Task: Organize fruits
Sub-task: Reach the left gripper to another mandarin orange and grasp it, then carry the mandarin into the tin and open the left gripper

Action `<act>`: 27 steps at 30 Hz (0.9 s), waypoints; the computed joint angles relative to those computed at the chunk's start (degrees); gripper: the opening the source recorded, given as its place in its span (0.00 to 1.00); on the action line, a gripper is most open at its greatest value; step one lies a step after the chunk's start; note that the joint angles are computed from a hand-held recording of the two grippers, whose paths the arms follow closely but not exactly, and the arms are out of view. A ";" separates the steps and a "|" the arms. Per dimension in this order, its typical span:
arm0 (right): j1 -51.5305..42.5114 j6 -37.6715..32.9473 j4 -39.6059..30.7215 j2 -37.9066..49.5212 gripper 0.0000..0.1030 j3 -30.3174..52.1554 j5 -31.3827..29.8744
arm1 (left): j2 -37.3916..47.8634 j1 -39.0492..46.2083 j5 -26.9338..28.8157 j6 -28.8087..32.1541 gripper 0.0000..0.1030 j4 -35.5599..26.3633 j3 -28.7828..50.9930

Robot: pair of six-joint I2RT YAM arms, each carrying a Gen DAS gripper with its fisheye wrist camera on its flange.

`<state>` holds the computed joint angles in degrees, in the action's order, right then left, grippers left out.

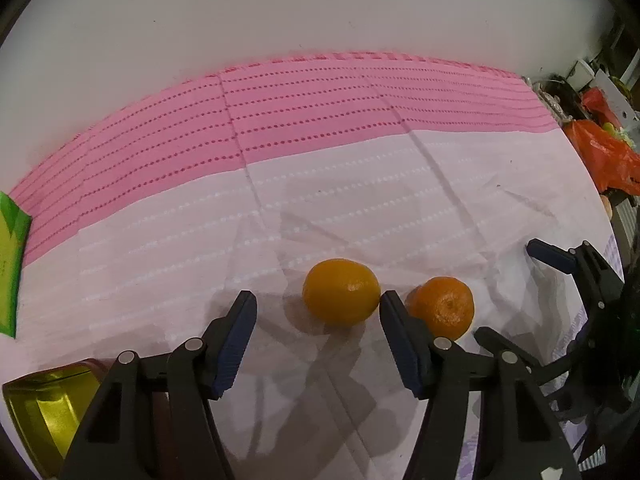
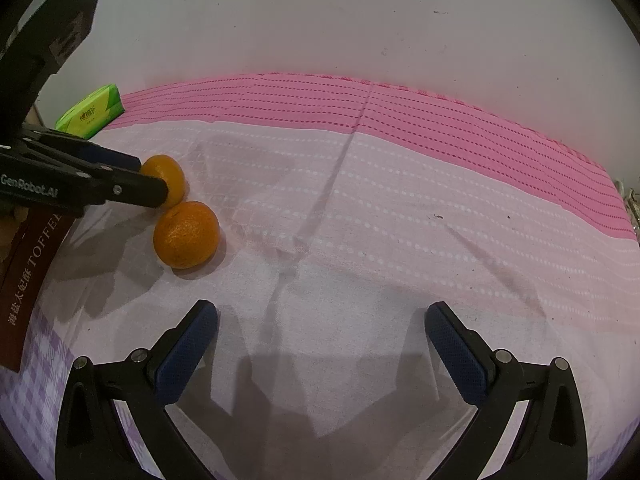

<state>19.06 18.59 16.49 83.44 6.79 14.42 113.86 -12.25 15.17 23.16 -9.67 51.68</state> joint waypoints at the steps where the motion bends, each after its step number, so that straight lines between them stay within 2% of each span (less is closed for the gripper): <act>1: -0.02 -0.02 0.05 0.02 1.00 -0.02 -0.02 | 0.35 -0.48 -0.84 -0.32 0.56 0.45 0.04; 3: -0.05 -0.04 0.05 0.05 1.00 0.00 -0.03 | 0.76 -0.89 -1.30 -0.65 0.46 0.79 0.10; 5: -0.09 -0.06 0.05 0.04 1.00 -0.01 -0.06 | 1.06 -1.05 -1.23 -1.04 0.42 0.69 0.30; 7: -0.12 -0.09 0.03 0.03 1.00 0.01 -0.08 | 0.95 -1.02 -0.75 -1.27 0.35 0.56 0.24; 18: -0.27 -0.20 -0.04 -0.03 1.00 0.03 -0.17 | -2.71 0.02 -2.47 -0.27 0.34 1.58 -3.99; 27: -0.27 -0.17 -0.09 0.00 1.00 0.08 -0.20 | -11.01 2.75 -3.53 -0.53 0.34 0.19 -9.41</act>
